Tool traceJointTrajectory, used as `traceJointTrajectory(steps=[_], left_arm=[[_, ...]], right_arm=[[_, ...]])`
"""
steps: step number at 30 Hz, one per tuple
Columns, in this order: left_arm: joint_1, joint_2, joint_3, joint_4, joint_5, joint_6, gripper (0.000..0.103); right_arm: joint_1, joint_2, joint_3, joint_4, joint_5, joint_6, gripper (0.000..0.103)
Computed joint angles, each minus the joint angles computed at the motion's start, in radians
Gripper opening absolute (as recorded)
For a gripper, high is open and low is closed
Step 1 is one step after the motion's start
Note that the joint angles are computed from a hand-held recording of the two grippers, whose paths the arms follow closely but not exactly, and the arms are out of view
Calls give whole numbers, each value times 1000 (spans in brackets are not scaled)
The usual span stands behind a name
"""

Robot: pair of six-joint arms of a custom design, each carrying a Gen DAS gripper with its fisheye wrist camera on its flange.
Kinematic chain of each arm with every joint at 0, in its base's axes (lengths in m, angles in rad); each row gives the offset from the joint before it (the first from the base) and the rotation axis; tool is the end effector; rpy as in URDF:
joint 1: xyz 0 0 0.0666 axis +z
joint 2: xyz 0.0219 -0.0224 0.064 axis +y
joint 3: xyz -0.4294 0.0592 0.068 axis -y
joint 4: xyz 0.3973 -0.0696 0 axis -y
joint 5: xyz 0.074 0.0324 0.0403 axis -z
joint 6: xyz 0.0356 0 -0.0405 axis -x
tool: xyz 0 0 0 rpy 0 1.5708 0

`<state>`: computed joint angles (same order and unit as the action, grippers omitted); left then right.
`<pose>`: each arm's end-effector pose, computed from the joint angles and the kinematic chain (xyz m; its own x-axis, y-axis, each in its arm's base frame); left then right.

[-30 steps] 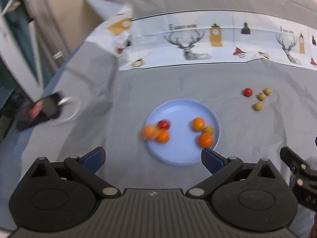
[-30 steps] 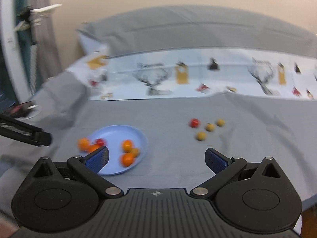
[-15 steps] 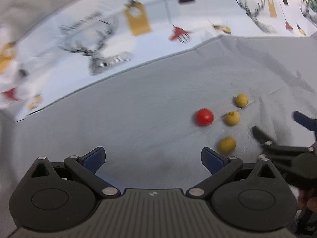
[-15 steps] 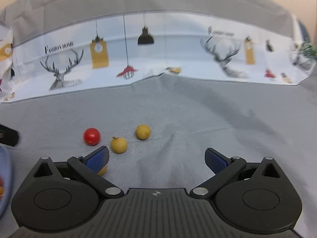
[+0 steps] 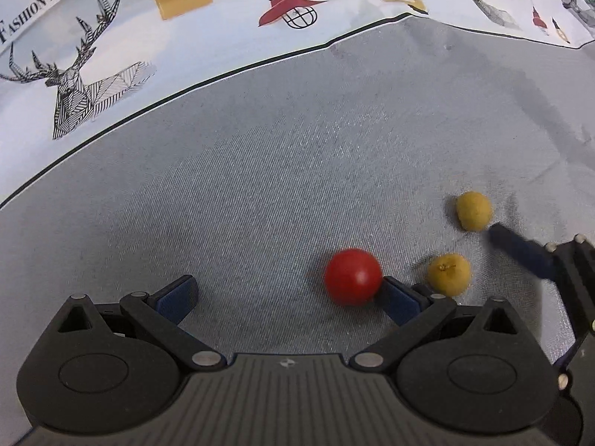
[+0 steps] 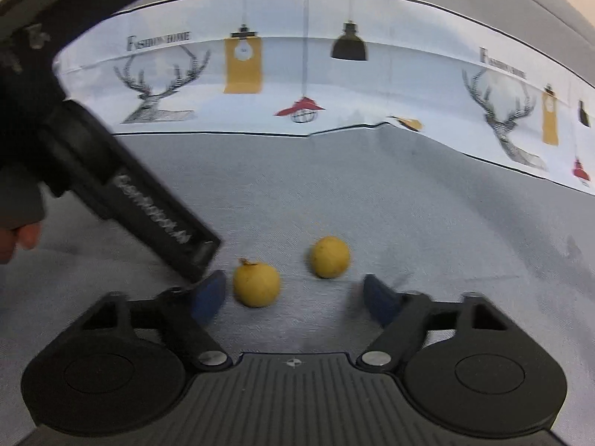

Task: Organize fruits

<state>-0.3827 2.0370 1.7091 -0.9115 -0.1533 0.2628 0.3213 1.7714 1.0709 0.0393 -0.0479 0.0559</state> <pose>0.6393 -0.2519 0.2523 -0.9310 0.0980 -0.3517 0.0840 0.9950 0.0549 0.5349 0.1794 0.2143 -0.5621 -0.2459 -0.7897 -0.3833 0.9235 -0.0147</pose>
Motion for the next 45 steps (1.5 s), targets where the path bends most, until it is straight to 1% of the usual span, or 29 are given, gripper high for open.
traceJointTrajectory(steps=[1,2,3,4,5,6,7,8,9,10,12,14,16,18,20,22,24,28,30,32,34,35,37,40,42,43,45], left_arm=[[1,2,3,2,1,-4,103],[-1,-1,2,11,-7,-3,94],[-2,-9,-11,31,-11,-6,87],[-2,-18,-17,44,6,-11,65],[-6,-30,-27,60,4,-18,31],[-11,-33,-23,51,1,-34,33],[-15,-40,-26,51,-7,-37,33],[-19,-57,-47,74,-17,-41,33],[-24,-73,-65,87,-33,-47,33],[-31,-89,-76,85,-47,-41,33],[-38,-132,-104,77,-55,-11,33],[-48,-200,-152,75,-69,29,33],[-59,-273,-199,70,-86,64,33],[-82,-363,-252,49,-108,114,33],[-107,-450,-300,17,-139,158,33],[-129,-523,-335,-20,-170,194,33],[-159,-601,-373,-72,-204,245,33],[-213,-731,-440,-193,-262,349,33],[-250,-788,-471,-265,-311,418,33],[-279,-844,-501,-329,-332,490,33],[-317,-903,-532,-397,-358,587,33],[-341,-929,-545,-436,-371,649,33],[-389,-972,-569,-515,-389,782,33],[-472,-1027,-604,-598,-414,966,33],[-520,-1055,-617,-638,-420,1054,33],[-537,-1068,-621,-649,-423,1084,33],[-566,-1083,-624,-670,-438,1132,33]], right_arm=[[-2,-3,0,-4,-9,1,65],[-1,-3,3,-9,-14,2,57],[-1,-3,3,-9,-24,1,53],[0,-4,1,-6,-30,2,44],[2,-5,-1,-2,-36,10,30],[4,-7,-6,6,-47,23,28],[9,-9,-12,16,-42,36,28],[8,-12,-19,22,-51,40,27],[2,-16,-22,25,-80,28,27],[-2,-21,-27,30,-92,12,27],[-4,-37,-49,66,-63,-5,27],[-10,-63,-70,86,-30,-25,27],[-20,-110,-96,96,-1,-59,27],[-25,-172,-127,106,42,-76,28],[-29,-247,-160,103,48,-94,28],[-29,-341,-201,76,31,-115,28],[-23,-440,-243,30,-8,-130,28],[28,-638,-307,-112,-85,-143,28],[71,-711,-317,-186,-104,-163,28],[116,-774,-321,-258,-130,-199,28],[166,-831,-321,-324,-161,-234,28],[193,-852,-321,-349,-168,-238,28],[258,-884,-317,-385,-147,-227,28],[343,-917,-314,-430,-91,-186,28],[389,-941,-313,-464,-57,-172,28],[417,-962,-315,-484,-34,-168,28],[454,-974,-314,-492,4,-150,28]])
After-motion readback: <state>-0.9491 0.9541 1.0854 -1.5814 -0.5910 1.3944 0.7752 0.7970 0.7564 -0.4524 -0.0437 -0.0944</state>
